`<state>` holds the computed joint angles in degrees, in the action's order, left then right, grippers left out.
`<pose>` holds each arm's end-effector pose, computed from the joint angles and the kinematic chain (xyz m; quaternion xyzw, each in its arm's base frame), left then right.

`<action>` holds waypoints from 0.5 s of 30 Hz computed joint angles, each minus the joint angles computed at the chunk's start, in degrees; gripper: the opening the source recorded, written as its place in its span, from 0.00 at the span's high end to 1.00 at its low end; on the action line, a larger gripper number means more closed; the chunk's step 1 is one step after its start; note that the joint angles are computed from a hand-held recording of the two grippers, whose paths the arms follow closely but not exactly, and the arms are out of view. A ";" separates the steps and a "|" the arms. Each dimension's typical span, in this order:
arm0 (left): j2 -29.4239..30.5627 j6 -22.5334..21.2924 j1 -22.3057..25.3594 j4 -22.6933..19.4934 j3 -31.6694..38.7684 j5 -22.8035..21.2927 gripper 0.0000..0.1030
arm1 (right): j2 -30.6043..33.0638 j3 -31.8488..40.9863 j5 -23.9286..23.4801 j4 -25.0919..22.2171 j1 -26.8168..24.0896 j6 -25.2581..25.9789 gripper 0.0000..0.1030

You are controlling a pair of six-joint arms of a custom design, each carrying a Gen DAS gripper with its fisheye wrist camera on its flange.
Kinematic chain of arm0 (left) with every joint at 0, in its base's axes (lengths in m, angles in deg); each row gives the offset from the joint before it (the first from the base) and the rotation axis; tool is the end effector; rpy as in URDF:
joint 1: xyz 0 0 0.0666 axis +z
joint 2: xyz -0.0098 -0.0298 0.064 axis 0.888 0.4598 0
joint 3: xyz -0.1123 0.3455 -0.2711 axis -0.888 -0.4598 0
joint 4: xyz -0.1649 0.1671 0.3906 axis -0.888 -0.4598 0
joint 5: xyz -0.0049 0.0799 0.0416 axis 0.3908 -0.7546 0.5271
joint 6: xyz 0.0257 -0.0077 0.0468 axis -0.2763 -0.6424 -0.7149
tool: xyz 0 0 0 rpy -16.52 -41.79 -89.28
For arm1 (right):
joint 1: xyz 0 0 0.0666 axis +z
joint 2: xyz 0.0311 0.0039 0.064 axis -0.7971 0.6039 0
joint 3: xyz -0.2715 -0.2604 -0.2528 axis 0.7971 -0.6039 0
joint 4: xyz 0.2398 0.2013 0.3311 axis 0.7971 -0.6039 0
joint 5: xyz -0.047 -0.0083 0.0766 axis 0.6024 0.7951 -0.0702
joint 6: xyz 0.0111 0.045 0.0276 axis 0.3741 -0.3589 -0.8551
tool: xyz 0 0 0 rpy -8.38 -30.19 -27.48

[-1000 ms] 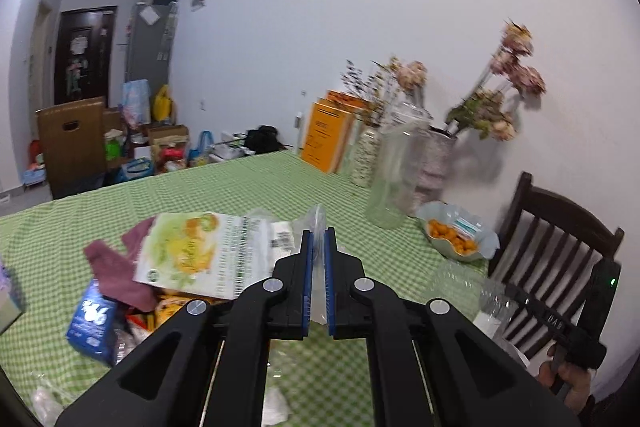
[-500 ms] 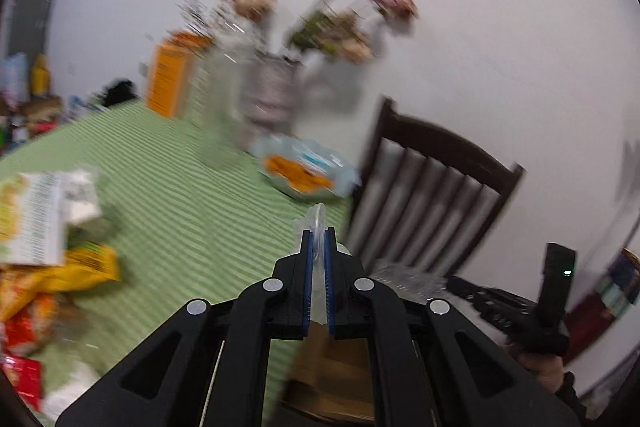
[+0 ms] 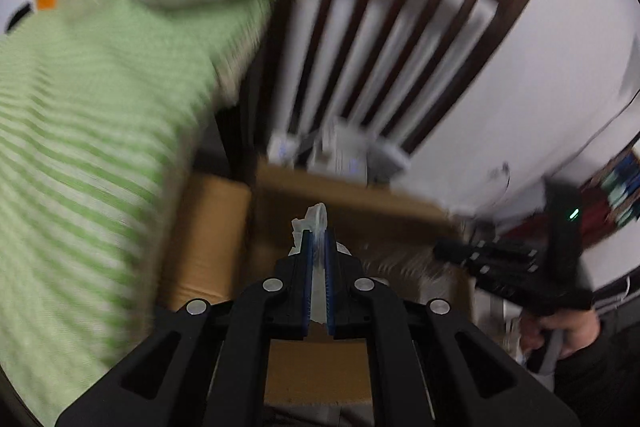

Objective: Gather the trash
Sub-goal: 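Carry both items to the cardboard box by the chair and open both tools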

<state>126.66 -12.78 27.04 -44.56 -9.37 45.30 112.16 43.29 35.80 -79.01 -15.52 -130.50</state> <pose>0.4077 -0.3018 0.3615 0.2354 0.9284 -0.2020 0.2046 0.3186 0.2387 0.3080 0.0900 0.9651 0.1322 0.2073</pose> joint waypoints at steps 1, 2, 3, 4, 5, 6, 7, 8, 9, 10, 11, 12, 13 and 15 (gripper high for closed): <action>2.14 -0.37 -0.73 -0.70 0.30 -1.29 0.97 | 0.55 -0.04 0.09 -0.69 -0.08 -0.05 0.89; 3.96 -0.91 -1.38 -1.16 0.73 -3.36 0.97 | 1.40 0.24 0.44 -1.74 0.03 0.08 0.89; 5.69 -1.12 -2.02 -1.69 1.27 -5.85 0.96 | 2.40 0.58 0.86 -2.56 0.02 0.48 0.89; 6.84 -0.90 -2.46 -1.73 1.44 -7.54 0.96 | 3.49 0.92 1.62 -3.75 0.23 0.83 0.89; 7.93 -0.95 -2.71 -1.46 1.53 -8.65 0.95 | 4.59 1.19 2.10 -4.90 0.25 0.69 0.88; 8.95 -0.77 -2.81 -1.45 1.63 -9.75 0.94 | 5.49 1.39 2.34 -5.89 0.18 -0.46 0.87; 9.61 -0.74 -2.77 -1.63 1.56 -10.53 0.89 | 6.61 1.68 2.86 -6.84 0.29 -0.31 0.86; 10.45 -0.63 -2.74 -2.93 2.16 -10.52 0.85 | 7.16 1.87 3.10 -7.39 0.30 -0.15 0.86; 11.25 -0.38 -2.63 -4.16 2.73 -9.87 0.70 | 7.63 1.91 3.23 -7.64 0.32 -0.27 0.82; 11.44 -0.05 -2.68 -4.28 2.84 -10.48 0.50 | 8.00 2.16 3.47 -8.44 0.45 -0.67 0.71; 10.93 -0.16 -2.67 -3.58 2.26 -11.41 0.44 | 8.16 2.50 4.22 -9.44 0.73 -0.74 0.61; 10.03 -1.01 -2.80 -1.98 1.45 -12.54 0.40 | 8.06 2.81 5.71 -10.37 1.14 -0.70 0.42; 10.00 -1.67 -3.10 -1.27 1.49 -13.28 0.36 | 7.87 3.15 7.28 -11.10 1.56 -0.82 0.39; 9.41 -3.17 -3.15 -0.94 1.45 -13.94 0.33 | 7.56 3.81 8.97 -12.51 1.80 -0.52 0.39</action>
